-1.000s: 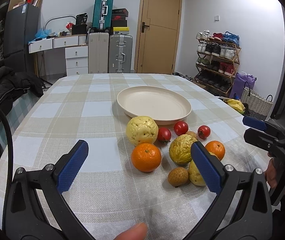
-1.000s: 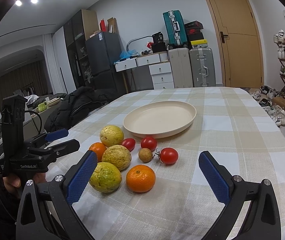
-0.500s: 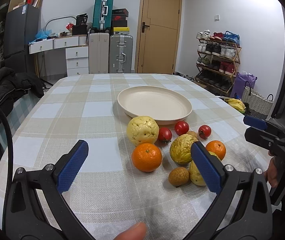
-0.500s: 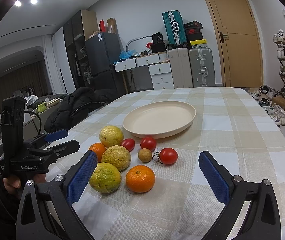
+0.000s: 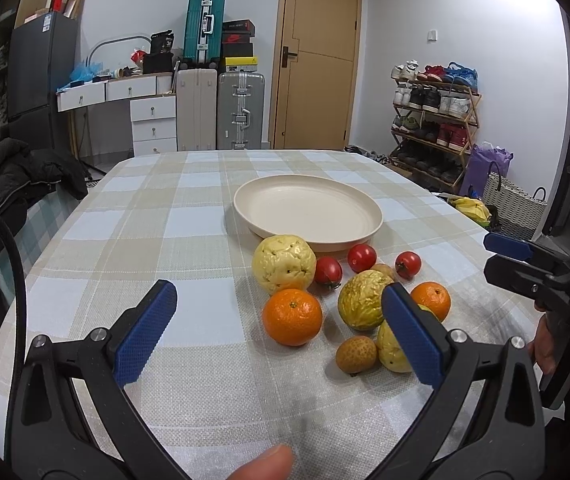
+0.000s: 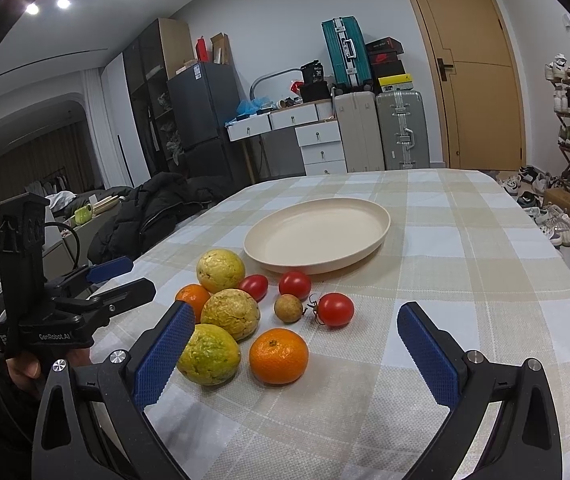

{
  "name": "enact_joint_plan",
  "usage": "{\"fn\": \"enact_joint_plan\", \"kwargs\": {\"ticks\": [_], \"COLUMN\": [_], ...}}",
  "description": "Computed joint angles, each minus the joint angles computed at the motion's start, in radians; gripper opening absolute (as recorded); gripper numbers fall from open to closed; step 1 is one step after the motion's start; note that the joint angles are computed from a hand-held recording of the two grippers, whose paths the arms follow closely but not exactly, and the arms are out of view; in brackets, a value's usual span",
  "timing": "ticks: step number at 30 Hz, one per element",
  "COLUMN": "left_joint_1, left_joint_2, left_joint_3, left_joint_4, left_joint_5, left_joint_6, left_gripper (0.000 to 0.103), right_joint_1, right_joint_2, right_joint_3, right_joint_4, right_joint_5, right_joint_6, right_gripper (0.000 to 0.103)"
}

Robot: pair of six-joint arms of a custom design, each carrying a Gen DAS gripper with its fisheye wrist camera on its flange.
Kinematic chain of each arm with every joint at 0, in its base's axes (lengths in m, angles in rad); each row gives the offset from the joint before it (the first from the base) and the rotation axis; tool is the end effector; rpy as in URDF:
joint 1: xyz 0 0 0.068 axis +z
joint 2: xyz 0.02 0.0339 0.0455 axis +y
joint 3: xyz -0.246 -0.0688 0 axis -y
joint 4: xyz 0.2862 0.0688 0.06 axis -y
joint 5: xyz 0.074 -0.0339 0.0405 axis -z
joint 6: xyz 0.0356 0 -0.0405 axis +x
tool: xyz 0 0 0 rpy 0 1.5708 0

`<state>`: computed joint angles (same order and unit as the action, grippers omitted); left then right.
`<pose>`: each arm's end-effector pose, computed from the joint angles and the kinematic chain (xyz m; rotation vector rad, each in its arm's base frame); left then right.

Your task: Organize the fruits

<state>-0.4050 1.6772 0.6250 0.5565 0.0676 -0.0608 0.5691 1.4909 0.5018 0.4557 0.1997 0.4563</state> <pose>0.3083 -0.1348 0.0872 0.3983 2.0461 -0.3553 0.2578 0.1565 0.0972 0.0015 2.1189 0.4077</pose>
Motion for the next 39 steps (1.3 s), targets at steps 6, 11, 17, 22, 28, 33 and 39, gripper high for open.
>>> {"fn": "enact_joint_plan", "kwargs": {"ticks": [6, 11, 17, 22, 28, 33, 39], "left_joint_1": [0.0, 0.0, -0.013, -0.038, -0.05, -0.075, -0.119], "left_joint_2": [-0.008, -0.026, -0.038, -0.059, -0.093, -0.069, -0.035], "left_joint_3": [-0.002, -0.01, -0.006, -0.024, -0.036, -0.011, 0.02], "left_joint_4": [-0.003, -0.01, -0.028, -0.023, -0.052, -0.108, -0.151], "left_joint_5": [0.004, 0.005, -0.002, -0.039, -0.029, -0.038, -0.058], "left_joint_6": [0.001, -0.003, 0.007, 0.022, 0.019, 0.025, 0.056], "left_gripper": [0.102, 0.102, 0.102, 0.102, 0.102, 0.102, 0.102], "right_joint_1": [-0.002, -0.006, -0.006, -0.02, -0.029, -0.033, -0.066], "right_joint_2": [0.007, 0.013, 0.011, 0.013, 0.005, 0.038, 0.096], "right_joint_3": [0.014, 0.021, 0.026, 0.042, 0.07, 0.123, 0.161], "right_joint_4": [-0.027, -0.039, -0.06, -0.097, -0.18, -0.291, -0.338], "right_joint_5": [0.005, 0.002, 0.007, -0.017, -0.034, -0.018, -0.077], "right_joint_6": [0.005, 0.01, 0.009, 0.006, -0.005, 0.005, 0.022], "right_gripper": [0.103, 0.103, 0.103, 0.103, 0.103, 0.103, 0.103]}}
